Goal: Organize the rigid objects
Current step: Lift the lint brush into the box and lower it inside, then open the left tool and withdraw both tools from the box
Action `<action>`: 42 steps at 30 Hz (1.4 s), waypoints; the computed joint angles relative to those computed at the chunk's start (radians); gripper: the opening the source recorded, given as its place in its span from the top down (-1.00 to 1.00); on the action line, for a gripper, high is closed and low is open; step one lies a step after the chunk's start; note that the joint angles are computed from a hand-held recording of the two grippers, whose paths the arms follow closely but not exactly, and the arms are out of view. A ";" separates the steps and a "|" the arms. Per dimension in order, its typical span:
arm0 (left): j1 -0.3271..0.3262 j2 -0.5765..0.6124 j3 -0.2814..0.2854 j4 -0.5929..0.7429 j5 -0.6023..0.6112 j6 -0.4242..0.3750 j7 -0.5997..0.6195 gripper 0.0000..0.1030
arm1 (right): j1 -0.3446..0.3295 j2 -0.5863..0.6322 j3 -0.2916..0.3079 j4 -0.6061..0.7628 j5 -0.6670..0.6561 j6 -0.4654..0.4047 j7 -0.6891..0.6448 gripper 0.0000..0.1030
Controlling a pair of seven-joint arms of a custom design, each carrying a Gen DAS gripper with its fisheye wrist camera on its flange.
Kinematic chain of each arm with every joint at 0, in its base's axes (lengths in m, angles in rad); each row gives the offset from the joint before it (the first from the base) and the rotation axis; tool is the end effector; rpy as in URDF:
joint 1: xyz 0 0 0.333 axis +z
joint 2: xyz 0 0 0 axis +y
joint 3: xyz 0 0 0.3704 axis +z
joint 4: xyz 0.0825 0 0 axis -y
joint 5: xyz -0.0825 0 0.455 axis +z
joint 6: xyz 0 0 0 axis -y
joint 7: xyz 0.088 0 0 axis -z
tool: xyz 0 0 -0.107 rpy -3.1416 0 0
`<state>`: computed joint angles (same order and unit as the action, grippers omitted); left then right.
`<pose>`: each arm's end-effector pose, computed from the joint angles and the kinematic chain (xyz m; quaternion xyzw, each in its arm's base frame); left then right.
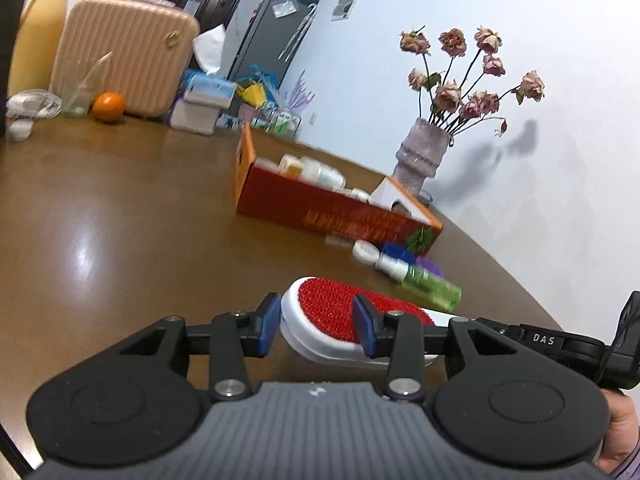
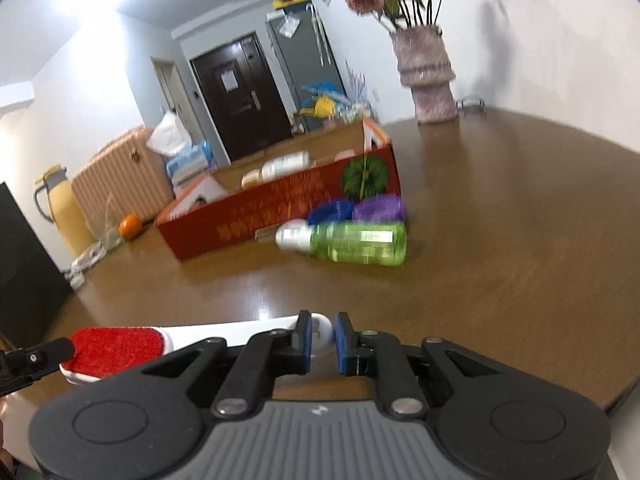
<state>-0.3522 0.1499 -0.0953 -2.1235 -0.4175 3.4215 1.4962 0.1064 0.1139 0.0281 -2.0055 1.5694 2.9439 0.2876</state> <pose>0.6205 -0.2433 0.4845 -0.6300 0.5637 -0.4918 0.2085 0.6625 0.0232 0.4609 -0.6014 0.6275 -0.1914 0.4560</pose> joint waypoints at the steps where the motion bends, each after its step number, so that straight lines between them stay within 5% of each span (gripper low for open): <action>1: -0.014 0.017 0.017 0.032 -0.011 -0.006 0.021 0.23 | -0.002 0.012 -0.001 0.025 0.010 -0.001 -0.012 0.74; 3: -0.066 0.062 0.077 0.115 -0.040 -0.011 0.079 0.23 | -0.008 0.044 -0.002 0.086 0.014 -0.002 -0.030 0.74; 7: 0.008 0.181 0.040 0.300 0.066 -0.023 0.039 0.23 | -0.026 0.146 0.008 0.256 -0.037 -0.002 -0.033 0.74; 14: -0.060 0.413 0.195 0.664 0.121 -0.182 -0.049 0.23 | -0.030 0.395 -0.001 0.591 -0.363 -0.024 0.296 0.74; 20: -0.028 0.539 0.213 0.849 0.193 -0.313 -0.139 0.22 | -0.014 0.583 -0.044 0.834 -0.601 -0.109 0.550 0.74; 28: -0.046 0.560 0.272 0.853 0.314 -0.359 -0.253 0.14 | -0.048 0.698 0.026 0.967 -0.755 -0.139 0.613 0.74; 32: -0.034 0.549 0.251 0.832 0.387 -0.346 -0.256 0.04 | -0.053 0.702 0.050 0.941 -0.835 -0.099 0.605 0.72; 36: -0.050 0.554 0.276 0.838 0.449 -0.354 -0.308 0.02 | -0.110 0.689 0.146 0.913 -0.850 -0.076 0.555 0.72; 42: -0.064 0.543 0.302 0.836 0.534 -0.377 -0.392 0.02 | -0.141 0.681 0.187 0.896 -0.927 -0.056 0.608 0.72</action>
<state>-0.4163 0.6924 0.2071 -1.2871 0.1167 3.0446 1.1041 -0.0346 0.7945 0.2154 -1.1099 0.6425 2.8882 0.8955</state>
